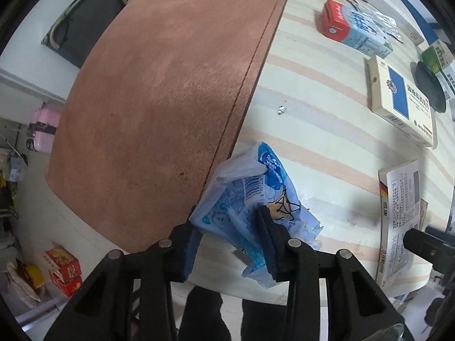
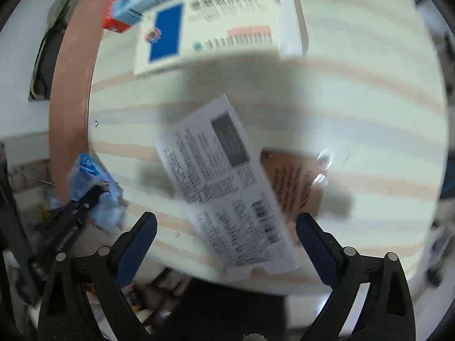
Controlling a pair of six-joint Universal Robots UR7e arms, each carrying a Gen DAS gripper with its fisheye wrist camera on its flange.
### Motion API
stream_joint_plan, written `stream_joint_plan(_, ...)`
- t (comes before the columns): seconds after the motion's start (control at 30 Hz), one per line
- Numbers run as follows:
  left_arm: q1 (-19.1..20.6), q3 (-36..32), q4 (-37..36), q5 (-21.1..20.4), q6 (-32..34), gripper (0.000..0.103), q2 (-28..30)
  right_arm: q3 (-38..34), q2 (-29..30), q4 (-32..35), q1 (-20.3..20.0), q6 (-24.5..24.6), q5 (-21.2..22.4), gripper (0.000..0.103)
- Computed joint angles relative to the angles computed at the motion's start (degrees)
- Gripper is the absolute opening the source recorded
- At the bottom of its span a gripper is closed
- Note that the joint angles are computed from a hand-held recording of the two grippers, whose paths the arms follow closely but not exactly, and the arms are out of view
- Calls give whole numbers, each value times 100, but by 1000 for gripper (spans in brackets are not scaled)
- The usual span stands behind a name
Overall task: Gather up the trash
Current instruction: 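Grasp the white medicine leaflet with the right tool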
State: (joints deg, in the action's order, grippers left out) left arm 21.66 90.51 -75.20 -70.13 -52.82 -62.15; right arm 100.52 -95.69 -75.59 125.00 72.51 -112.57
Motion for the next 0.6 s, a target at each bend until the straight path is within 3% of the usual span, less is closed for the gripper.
stream_joint_plan(0.07,-81,30,-25,51,43,32,10,-300,409,589,119,-317,-368,100)
stream_joint_plan(0.2,-192,-13,-12,67,101,32,55,-557,982,1166,177,-729,-686,98)
stream_joint_plan(0.23,-216,-81,23,64,108,32,99,-569,1062,1214,193,-748,-745,91)
stream_joint_plan(0.3,-263,-129,31,69,128,32,133,-534,1066,1159,251,-618,-799,85)
stream_joint_plan(0.33,-291,-121,-25,58,140,32,155,-536,1059,1117,292,-521,-831,74)
stream_joint_plan(0.6,-493,-350,-113,-52,279,32,134,-450,816,832,732,530,-769,74)
